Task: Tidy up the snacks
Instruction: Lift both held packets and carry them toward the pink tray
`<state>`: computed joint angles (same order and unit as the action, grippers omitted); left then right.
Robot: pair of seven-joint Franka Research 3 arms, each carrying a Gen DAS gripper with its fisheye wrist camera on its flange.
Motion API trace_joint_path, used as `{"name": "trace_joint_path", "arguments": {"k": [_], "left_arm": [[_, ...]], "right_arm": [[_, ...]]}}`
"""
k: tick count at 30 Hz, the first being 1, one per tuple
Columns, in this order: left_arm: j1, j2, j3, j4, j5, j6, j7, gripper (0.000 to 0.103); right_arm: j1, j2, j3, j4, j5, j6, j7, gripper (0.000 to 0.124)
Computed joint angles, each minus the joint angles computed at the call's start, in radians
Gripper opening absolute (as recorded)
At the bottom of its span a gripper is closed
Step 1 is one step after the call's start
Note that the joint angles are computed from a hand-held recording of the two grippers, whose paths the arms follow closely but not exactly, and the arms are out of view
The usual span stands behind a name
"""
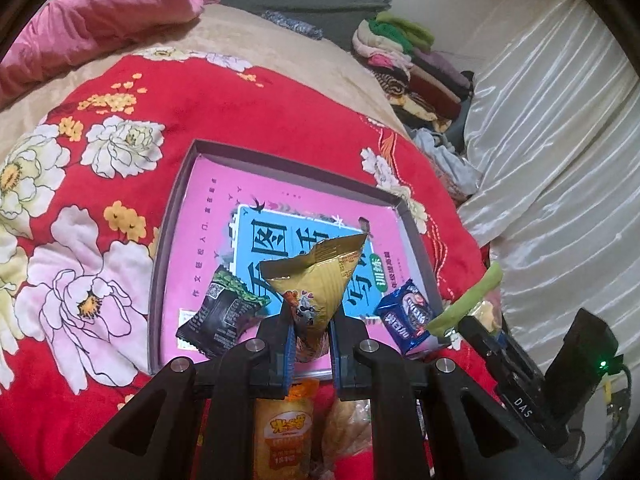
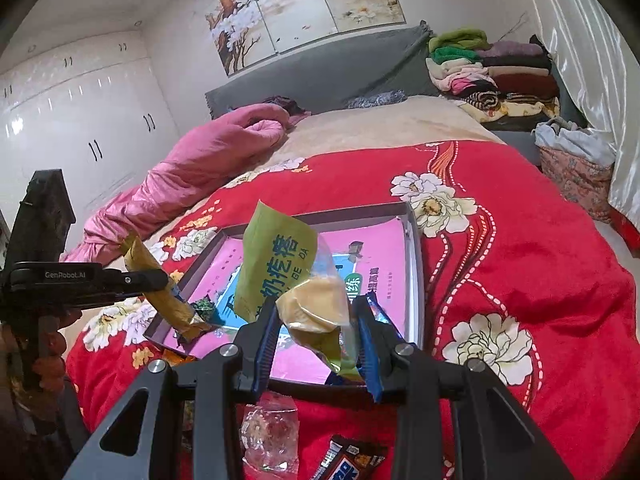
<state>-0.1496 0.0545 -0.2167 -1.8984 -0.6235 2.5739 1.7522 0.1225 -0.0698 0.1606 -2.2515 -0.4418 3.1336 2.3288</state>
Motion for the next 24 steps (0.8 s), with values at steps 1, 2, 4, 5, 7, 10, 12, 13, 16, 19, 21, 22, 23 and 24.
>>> {"name": "trace_joint_path", "arguments": {"k": [1, 2, 4, 5, 7, 10, 12, 13, 16, 19, 21, 22, 23, 24], "left_arm": [[-0.001, 0.002, 0.0, 0.0, 0.004, 0.0, -0.002, 0.014], [-0.001, 0.006, -0.001, 0.003, 0.007, -0.004, -0.003, 0.014], [-0.001, 0.013, -0.003, 0.008, 0.021, -0.01, -0.011, 0.014], [-0.002, 0.017, -0.004, 0.01, 0.029, -0.01, -0.014, 0.014], [-0.001, 0.024, -0.006, 0.014, 0.037, -0.012, -0.018, 0.014], [0.001, 0.032, -0.011, 0.017, 0.046, -0.012, -0.023, 0.014], [0.002, 0.034, -0.013, 0.014, 0.055, -0.01, -0.025, 0.014], [0.002, 0.036, -0.013, 0.014, 0.06, -0.012, -0.03, 0.014], [0.006, 0.044, -0.015, 0.02, 0.06, -0.022, -0.034, 0.014], [0.013, 0.054, -0.019, 0.03, 0.046, -0.04, -0.025, 0.014], [0.017, 0.058, -0.022, 0.033, 0.029, -0.049, -0.019, 0.014], [0.018, 0.059, -0.022, 0.034, 0.03, -0.049, -0.019, 0.014], [0.018, 0.06, -0.023, 0.034, 0.032, -0.049, -0.018, 0.014], [0.019, 0.061, -0.024, 0.035, 0.024, -0.049, -0.011, 0.014]], "right_arm": [[0.012, 0.006, -0.008, 0.002, 0.03, 0.002, -0.028, 0.037], [0.02, 0.01, -0.013, 0.005, 0.048, 0.0, -0.045, 0.037], [0.024, 0.019, -0.017, 0.012, 0.046, -0.008, -0.049, 0.037], [0.033, 0.022, -0.024, 0.013, 0.062, -0.008, -0.066, 0.037], [0.055, 0.03, -0.038, 0.016, 0.112, -0.007, -0.116, 0.037], [0.083, 0.041, -0.055, 0.022, 0.191, -0.008, -0.193, 0.037], [0.108, 0.05, -0.066, 0.026, 0.294, -0.007, -0.286, 0.037], [0.115, 0.053, -0.069, 0.03, 0.321, -0.01, -0.312, 0.037], [0.13, 0.059, -0.075, 0.035, 0.378, -0.013, -0.368, 0.037], [0.14, 0.068, -0.081, 0.046, 0.409, -0.026, -0.401, 0.037], [0.145, 0.074, -0.084, 0.053, 0.406, -0.032, -0.405, 0.037], [0.148, 0.079, -0.086, 0.058, 0.418, -0.035, -0.42, 0.037], [0.151, 0.08, -0.088, 0.06, 0.411, -0.035, -0.418, 0.037], [0.155, 0.081, -0.089, 0.062, 0.42, -0.039, -0.429, 0.037]]}}
